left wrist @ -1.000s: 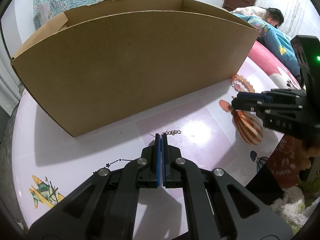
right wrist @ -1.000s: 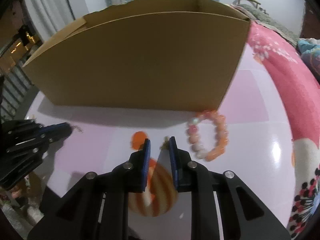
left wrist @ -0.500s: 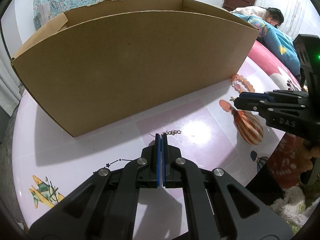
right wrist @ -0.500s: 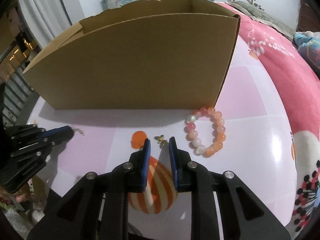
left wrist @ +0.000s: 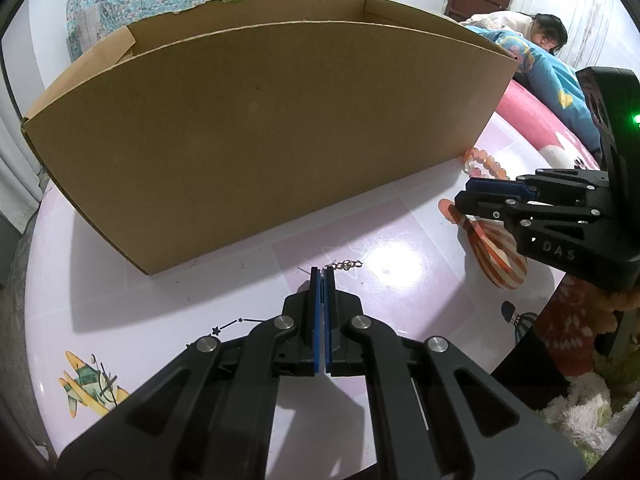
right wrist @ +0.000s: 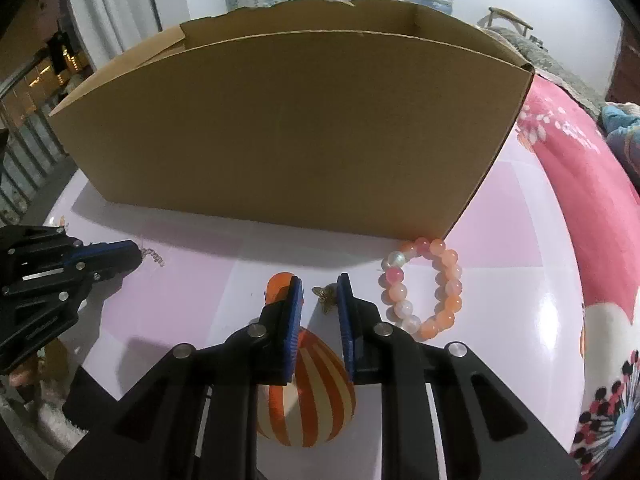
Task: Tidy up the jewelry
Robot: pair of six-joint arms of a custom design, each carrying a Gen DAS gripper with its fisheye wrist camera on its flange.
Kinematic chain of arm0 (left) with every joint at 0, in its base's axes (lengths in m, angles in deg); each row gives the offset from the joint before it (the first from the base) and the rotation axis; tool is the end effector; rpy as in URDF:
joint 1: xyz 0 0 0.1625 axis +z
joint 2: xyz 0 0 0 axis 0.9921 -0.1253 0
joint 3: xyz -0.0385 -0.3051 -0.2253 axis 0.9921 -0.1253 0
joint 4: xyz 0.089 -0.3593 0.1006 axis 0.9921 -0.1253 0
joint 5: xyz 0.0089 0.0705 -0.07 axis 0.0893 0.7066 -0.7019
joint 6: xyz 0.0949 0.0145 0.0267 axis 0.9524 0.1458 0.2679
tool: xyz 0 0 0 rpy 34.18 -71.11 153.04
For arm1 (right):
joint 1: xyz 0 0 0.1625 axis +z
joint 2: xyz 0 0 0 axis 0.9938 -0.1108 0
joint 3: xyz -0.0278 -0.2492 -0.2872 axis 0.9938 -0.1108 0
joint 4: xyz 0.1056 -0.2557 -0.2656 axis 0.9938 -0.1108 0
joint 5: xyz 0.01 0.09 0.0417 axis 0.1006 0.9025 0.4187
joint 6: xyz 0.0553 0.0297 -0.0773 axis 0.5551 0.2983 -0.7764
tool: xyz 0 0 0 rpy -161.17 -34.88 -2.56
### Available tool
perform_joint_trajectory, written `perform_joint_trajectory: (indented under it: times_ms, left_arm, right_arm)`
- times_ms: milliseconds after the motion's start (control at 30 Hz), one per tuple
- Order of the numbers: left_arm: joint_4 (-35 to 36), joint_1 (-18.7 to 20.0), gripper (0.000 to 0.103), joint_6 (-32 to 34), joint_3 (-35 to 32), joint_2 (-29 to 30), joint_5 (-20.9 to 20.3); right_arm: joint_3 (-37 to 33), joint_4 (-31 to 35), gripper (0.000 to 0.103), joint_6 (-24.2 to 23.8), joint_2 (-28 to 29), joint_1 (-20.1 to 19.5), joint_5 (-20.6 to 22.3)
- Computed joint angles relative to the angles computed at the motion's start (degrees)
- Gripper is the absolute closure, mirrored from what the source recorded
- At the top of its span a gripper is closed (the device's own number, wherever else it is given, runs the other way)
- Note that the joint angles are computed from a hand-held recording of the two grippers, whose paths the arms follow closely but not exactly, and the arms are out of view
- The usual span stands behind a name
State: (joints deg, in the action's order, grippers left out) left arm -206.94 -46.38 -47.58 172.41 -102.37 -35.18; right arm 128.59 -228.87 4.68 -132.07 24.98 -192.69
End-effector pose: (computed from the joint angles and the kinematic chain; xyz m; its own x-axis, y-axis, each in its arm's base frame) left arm -0.2658 -0.4288 0.1397 -0.6632 0.5344 -0.5240 0.6842 0.7167 -0.1350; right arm 0.1964 -0.3821 0.2734 -0.7083 -0.1032 0.6983 -0.4413 0.8369 -0.3239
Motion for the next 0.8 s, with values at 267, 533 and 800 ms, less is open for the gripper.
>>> perform_joint_trajectory:
  times_ms: [267, 533, 800]
  left_arm:
    - [0.0, -0.1, 0.102, -0.1, 0.1, 0.0, 0.1]
    - [0.0, -0.5, 0.102, -0.2, 0.2, 0.2, 0.4]
    - [0.1, -0.1, 0.102, -0.2, 0.0, 0.1, -0.3]
  right_arm:
    - [-0.2, 2.0, 0.096, -1.0, -1.3, -0.8, 3.0]
    - [0.6, 2.9, 0.096, 1.2, -5.6, -3.4, 7.9]
    - [1.0, 2.9, 0.096, 2.8, -7.8, -3.0, 9.3]
